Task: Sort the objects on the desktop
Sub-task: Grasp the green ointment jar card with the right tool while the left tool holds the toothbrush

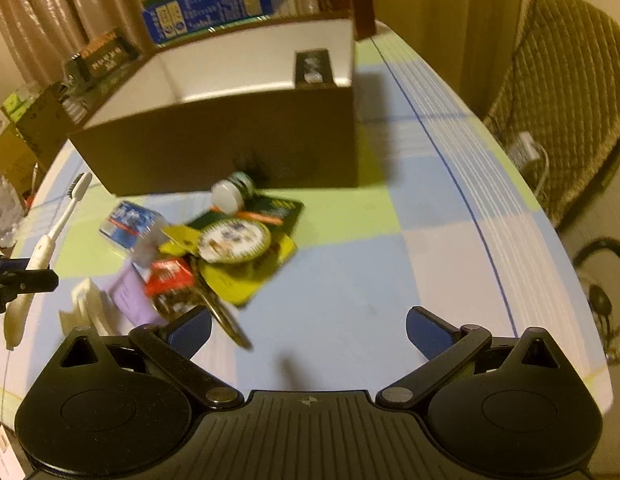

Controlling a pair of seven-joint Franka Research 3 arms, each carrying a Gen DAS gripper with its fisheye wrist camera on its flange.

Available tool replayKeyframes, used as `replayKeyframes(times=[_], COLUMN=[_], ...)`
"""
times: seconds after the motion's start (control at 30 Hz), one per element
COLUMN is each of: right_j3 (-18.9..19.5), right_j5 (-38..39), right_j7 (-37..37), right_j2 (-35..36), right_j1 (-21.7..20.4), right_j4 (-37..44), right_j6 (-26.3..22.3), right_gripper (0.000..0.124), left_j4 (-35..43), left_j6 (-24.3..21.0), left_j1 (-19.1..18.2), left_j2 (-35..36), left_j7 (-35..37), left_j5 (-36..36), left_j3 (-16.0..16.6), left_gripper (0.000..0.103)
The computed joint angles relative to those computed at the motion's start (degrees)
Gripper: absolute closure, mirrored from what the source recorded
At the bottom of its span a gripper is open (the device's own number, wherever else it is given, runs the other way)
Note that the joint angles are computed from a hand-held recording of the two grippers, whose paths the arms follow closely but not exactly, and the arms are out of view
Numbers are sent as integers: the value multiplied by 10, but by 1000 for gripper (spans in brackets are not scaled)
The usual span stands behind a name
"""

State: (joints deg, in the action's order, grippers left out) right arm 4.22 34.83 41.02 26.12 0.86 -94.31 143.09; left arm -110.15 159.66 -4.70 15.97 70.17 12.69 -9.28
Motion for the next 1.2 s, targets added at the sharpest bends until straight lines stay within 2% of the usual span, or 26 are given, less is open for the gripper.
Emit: replayKeyframes(times=[0.2, 0.33, 0.43, 0.63, 0.93, 1.07, 1.2], right_j3=[18, 22, 27, 26, 14, 7, 2], right_j5=[14, 9, 5, -23, -84, -116, -143], right_j7=[-20, -3, 10, 54, 136, 164, 185], right_j2=[18, 43, 65, 108, 164, 183, 200], right_j1=[11, 25, 31, 51, 82, 99, 109], right_j4=[23, 53, 80, 130, 189, 203, 217], right_j6=[21, 29, 33, 40, 55, 80, 87], right_gripper=[26, 38, 52, 67, 77, 79, 88], left_j4=[-4, 3, 8, 22, 51, 66, 84], left_j6=[10, 10, 10, 8, -8, -12, -18], left_j1=[-1, 7, 14, 27, 48, 55, 61], left_j2=[-13, -12, -10, 0, 25, 37, 51], left_j7=[-40, -53, -56, -68, -56, -45, -30], left_j5=[41, 58, 64, 74, 64, 54, 44], left_j3=[25, 32, 35, 44, 45, 44, 40], left_gripper=[86, 86, 86, 86, 86, 86, 86])
